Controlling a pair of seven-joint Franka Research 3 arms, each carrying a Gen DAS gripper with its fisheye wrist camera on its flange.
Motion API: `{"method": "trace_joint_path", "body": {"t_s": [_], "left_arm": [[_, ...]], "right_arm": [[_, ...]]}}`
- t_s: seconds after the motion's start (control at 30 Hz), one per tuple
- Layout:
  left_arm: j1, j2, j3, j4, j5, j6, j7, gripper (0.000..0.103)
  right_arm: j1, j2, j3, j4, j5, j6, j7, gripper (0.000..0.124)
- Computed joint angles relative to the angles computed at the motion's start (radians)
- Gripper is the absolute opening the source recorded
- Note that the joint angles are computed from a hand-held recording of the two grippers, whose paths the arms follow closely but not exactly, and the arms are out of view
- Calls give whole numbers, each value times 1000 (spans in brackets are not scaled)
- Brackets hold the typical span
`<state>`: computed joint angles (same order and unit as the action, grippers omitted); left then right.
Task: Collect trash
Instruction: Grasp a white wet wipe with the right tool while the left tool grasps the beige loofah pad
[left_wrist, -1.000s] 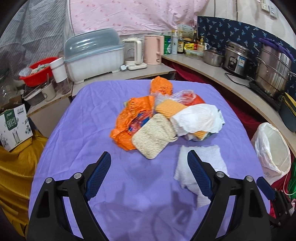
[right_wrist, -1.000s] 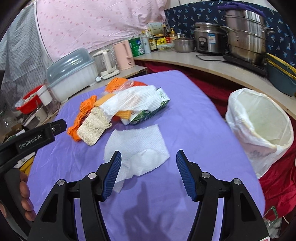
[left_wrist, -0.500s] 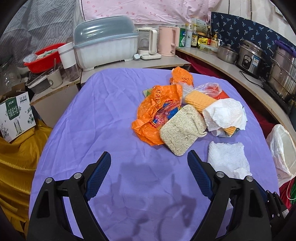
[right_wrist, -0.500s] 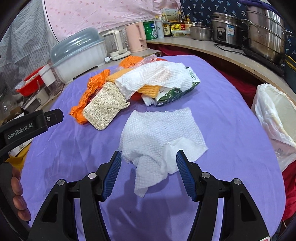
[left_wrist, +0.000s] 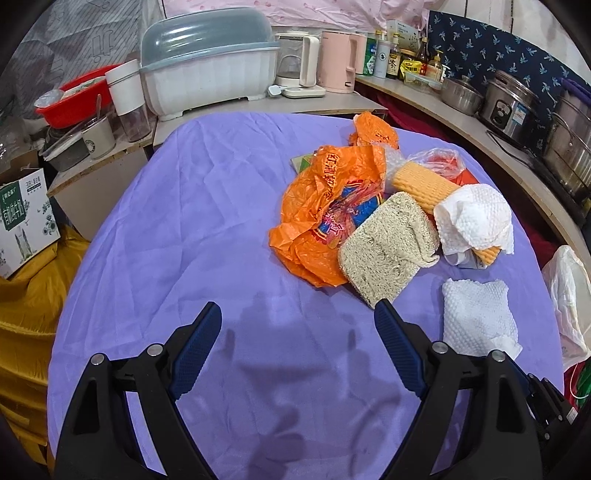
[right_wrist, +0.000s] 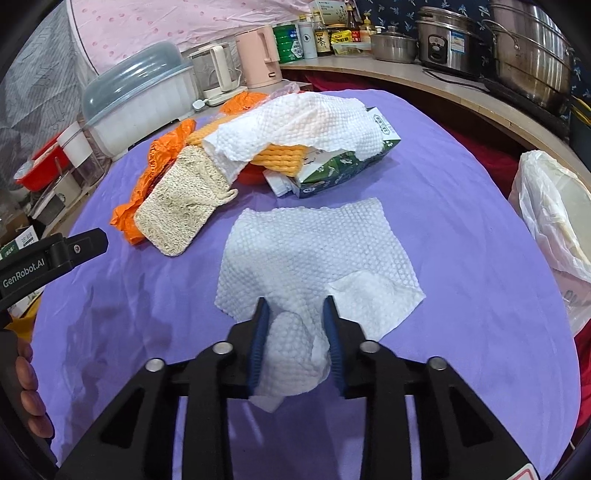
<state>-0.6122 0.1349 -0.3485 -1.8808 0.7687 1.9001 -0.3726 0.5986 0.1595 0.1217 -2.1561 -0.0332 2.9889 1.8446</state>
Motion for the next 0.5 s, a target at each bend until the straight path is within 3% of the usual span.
{"method": "trace_joint_path", "body": {"t_s": [0.13, 0.27, 0.5], "left_arm": [[4, 10, 5, 3, 5, 29, 4, 81], [7, 20, 11, 7, 12, 59, 10, 81], [33, 5, 27, -33, 50, 170, -5, 80]], "right_arm": [[-15, -9, 3, -5, 26, 1, -8, 7], [-12, -34, -25, -25, -18, 29, 40, 7], [-56, -51, -6, -30, 21, 33, 41, 7]]}}
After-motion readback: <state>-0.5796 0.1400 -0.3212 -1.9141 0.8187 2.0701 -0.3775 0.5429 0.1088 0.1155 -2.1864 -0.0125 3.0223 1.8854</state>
